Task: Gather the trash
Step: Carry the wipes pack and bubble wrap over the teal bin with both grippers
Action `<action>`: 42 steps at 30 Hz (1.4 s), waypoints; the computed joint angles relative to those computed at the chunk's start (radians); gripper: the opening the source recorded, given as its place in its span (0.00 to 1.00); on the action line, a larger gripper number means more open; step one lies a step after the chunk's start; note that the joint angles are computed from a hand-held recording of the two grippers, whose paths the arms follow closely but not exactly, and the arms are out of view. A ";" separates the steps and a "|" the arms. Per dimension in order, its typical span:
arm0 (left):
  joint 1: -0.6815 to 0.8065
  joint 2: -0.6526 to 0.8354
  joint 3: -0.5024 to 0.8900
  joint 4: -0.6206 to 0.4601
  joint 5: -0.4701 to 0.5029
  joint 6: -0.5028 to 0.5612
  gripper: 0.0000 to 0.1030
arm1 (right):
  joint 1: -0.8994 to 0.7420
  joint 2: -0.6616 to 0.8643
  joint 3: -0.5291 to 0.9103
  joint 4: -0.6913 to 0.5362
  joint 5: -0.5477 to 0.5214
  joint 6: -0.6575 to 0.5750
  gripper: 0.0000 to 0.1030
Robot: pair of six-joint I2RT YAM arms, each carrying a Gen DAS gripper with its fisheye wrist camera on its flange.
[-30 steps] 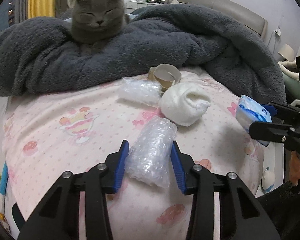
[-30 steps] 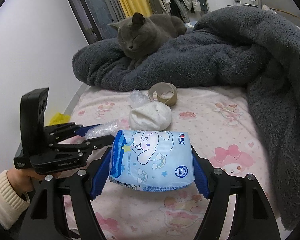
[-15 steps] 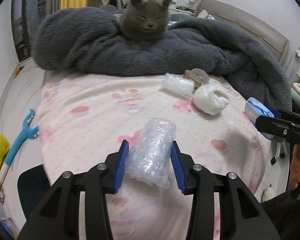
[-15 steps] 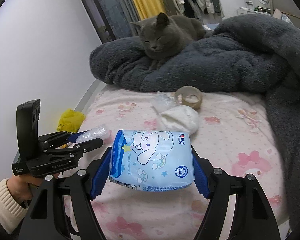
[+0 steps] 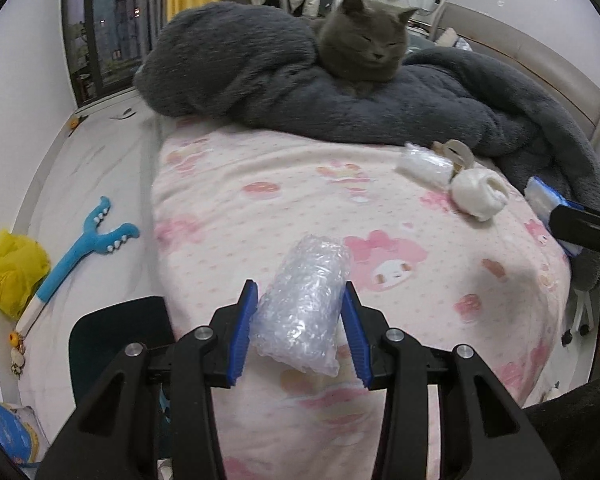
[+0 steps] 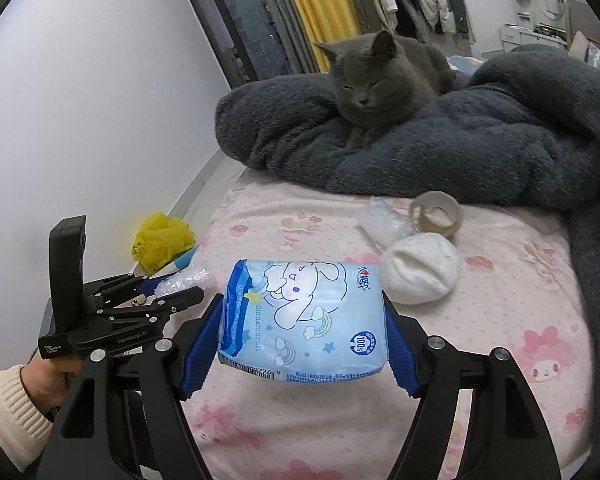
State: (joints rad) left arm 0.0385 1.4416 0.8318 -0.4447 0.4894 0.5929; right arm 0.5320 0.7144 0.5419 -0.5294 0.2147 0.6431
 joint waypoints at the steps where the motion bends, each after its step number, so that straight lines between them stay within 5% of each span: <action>1: 0.013 0.007 0.005 0.000 0.002 0.005 0.44 | 0.007 0.020 0.006 0.015 0.001 0.001 0.72; 23: 0.247 0.238 0.188 -0.047 0.018 0.117 0.44 | 0.121 0.481 0.183 0.298 -0.019 -0.018 0.72; 42: 0.376 0.543 0.411 -0.158 -0.085 0.227 0.44 | 0.204 0.903 0.513 0.361 -0.076 -0.072 0.72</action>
State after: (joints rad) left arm 0.4147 1.9845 1.2424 -0.6027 0.4042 0.8202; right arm 0.7358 1.6176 1.0548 -0.1683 0.1385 0.5713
